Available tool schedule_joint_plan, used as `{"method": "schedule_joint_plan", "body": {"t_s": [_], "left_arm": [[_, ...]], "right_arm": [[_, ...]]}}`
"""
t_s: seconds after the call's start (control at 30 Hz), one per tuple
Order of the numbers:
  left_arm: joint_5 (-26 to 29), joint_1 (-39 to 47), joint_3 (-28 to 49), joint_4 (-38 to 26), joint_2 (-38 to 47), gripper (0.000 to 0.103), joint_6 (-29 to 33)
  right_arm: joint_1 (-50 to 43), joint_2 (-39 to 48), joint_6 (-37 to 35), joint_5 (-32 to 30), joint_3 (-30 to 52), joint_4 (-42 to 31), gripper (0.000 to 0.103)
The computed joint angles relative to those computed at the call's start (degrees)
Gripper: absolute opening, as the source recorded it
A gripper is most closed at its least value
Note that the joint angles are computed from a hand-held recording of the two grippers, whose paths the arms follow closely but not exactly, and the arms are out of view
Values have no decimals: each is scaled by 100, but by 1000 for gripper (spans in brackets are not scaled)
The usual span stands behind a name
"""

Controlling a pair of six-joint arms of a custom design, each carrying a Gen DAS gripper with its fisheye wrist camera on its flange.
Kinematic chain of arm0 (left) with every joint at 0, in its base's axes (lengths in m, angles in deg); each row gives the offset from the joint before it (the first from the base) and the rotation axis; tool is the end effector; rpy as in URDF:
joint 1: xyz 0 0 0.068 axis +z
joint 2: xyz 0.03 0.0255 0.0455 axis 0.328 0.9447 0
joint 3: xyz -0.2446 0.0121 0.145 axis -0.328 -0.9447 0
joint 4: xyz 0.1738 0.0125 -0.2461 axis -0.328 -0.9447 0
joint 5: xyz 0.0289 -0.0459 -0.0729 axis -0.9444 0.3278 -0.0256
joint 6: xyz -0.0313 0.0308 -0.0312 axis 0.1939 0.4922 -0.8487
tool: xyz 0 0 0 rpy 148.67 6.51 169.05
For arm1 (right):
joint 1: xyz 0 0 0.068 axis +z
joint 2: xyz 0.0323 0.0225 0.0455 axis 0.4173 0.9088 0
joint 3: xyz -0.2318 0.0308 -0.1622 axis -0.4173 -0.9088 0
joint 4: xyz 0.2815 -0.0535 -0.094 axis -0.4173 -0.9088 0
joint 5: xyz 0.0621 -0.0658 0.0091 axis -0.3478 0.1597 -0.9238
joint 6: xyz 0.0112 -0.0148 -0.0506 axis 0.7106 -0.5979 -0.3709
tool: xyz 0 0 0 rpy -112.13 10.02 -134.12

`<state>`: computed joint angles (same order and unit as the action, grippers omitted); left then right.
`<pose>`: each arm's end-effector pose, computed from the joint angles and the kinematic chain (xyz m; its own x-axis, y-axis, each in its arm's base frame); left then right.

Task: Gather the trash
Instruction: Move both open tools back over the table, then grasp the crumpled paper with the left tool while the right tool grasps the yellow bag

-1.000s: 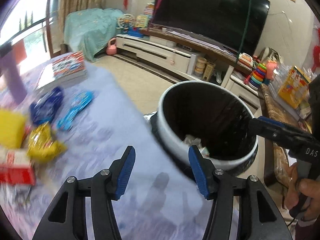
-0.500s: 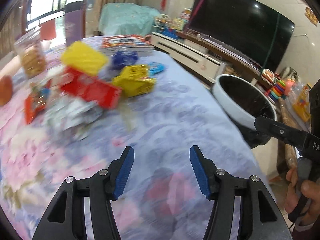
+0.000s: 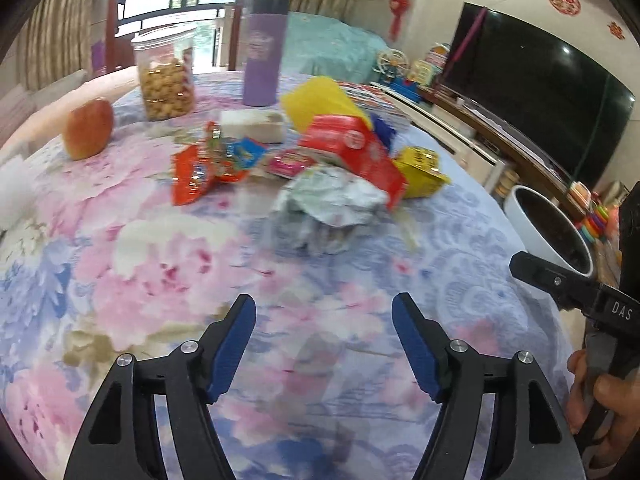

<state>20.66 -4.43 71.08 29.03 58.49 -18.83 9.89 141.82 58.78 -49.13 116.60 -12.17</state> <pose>0.2824 -0.1155 0.1049 -0.7173 -0.1965 -0.6685 -0.0811 0.9764 -0.2001 0.3521 -0.0717 0.0863 -0.7924 -0.0047 -0.6099 -0.2763 0.8943 0.3520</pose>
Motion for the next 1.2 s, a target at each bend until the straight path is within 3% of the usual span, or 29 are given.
{"method": "schedule_joint_plan", "body": {"t_s": [0.73,0.87,0.97,1.03,1.1,1.13,1.2], "left_arm": [[967,871,1402,35,1554,71,381],[1030,940,1572,215,1794,70,382],[1041,942,1654,396,1957,62,446],[1132,955,1735,468,2077,48,528],[1176,941,1791,454,2142,25,565],[1221,952,1843,426,2192,24,594],[1260,975,1779,581,2182,15,617]], "right_arm": [[798,955,546,203,963,704,93],[922,1209,619,231,1267,733,93],[996,1347,668,249,1416,790,90],[1020,1426,663,240,1513,769,83],[1042,1513,633,281,1624,644,56],[1037,1538,627,293,1651,586,49],[1001,1557,631,251,1656,533,12]]}}
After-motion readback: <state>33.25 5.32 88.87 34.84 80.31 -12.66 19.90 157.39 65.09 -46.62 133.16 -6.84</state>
